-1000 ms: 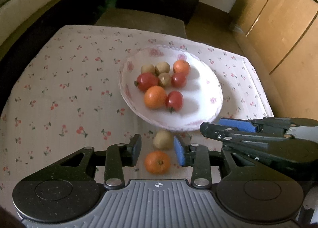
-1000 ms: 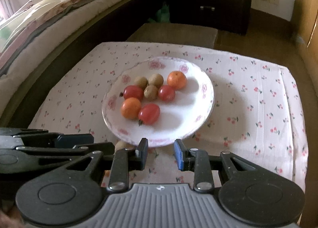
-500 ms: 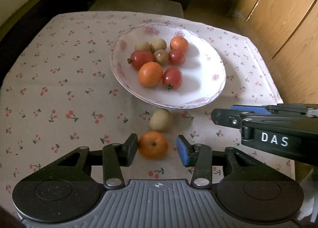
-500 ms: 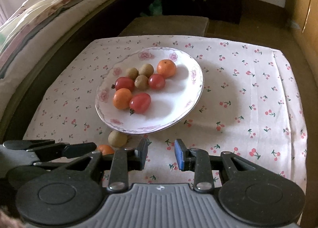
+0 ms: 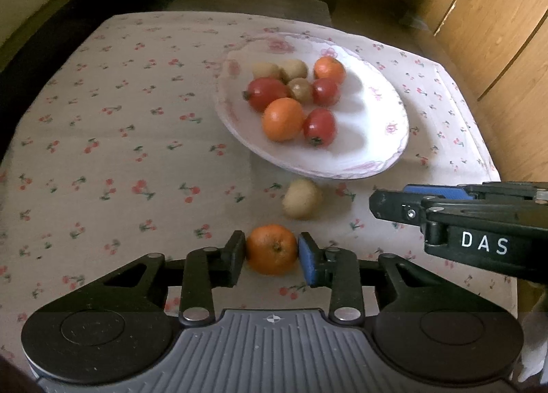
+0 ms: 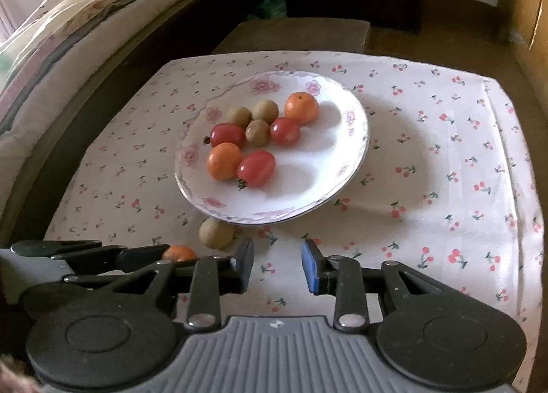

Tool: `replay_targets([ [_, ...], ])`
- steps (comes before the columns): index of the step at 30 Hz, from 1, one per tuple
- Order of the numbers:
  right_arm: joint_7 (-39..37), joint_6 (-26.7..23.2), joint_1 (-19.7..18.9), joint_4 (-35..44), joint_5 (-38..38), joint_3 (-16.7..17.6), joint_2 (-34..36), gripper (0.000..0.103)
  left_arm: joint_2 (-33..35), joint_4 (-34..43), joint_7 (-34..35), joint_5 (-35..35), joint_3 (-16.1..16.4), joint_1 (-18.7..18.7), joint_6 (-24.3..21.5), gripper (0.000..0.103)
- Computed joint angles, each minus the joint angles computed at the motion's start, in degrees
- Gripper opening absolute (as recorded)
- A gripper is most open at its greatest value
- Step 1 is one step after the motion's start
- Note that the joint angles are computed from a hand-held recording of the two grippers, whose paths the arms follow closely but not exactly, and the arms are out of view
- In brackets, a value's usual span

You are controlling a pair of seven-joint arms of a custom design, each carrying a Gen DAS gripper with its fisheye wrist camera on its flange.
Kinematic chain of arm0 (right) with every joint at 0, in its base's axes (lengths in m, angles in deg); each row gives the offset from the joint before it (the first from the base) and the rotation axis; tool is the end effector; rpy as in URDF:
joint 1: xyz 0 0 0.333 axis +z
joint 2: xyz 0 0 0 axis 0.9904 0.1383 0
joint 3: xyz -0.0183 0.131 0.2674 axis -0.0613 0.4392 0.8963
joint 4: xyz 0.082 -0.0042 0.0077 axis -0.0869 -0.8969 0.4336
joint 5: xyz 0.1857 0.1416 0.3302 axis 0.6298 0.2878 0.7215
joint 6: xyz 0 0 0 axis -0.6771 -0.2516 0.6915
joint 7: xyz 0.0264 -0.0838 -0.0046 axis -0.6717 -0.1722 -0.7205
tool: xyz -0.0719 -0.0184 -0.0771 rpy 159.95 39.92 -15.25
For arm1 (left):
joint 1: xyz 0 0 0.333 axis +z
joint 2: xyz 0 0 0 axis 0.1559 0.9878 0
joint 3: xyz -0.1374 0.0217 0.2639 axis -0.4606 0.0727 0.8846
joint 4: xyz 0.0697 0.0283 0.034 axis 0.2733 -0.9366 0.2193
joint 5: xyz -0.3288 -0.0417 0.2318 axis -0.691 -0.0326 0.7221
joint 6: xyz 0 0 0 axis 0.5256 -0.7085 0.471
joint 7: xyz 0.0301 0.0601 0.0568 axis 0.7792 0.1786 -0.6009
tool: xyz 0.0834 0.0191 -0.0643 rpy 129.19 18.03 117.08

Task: Organize fruits
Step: 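Move left tool to the last tangerine while right tool approaches brown fruit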

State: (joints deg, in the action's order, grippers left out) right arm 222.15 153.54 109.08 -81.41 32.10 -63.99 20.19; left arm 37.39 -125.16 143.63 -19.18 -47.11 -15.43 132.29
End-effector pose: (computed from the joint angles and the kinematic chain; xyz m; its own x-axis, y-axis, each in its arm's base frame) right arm 0.4230 0.3773 0.4703 -0.1363 -0.9573 -0.2549 -0.8412 0.2477 -0.4807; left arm 0.4750 -0.4383 0.4540 -0.4172 -0.8954 0.1553 -0.8431 0.3176 -0.4340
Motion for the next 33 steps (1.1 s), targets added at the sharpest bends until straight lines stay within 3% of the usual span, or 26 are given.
replay_targets([
  [8,2.9,0.4,1.5,4.8,0.3,-0.5,4.8,0.035,-3.3,-3.9,2.1,-3.5,0.5,1.7,0.4,0.042],
  [23,2.9,-9.4,7.8,19.7,-0.7,-5.3,16.7,0.038,-4.3,-5.8,6.0,-9.5,0.8,2.9,2.2,0.043],
  [27,-0.6,-12.9,9.0,21.5,-1.1,-5.8,17.4,0.035,-4.4,-5.9,6.3,-10.0,0.8,2.9,2.3,0.043],
  [33,-3.1,-13.3,8.9,17.8,-0.6,-5.4,13.8,0.03,-4.6,-5.8,6.3,-8.9,0.7,2.6,1.8,0.043],
])
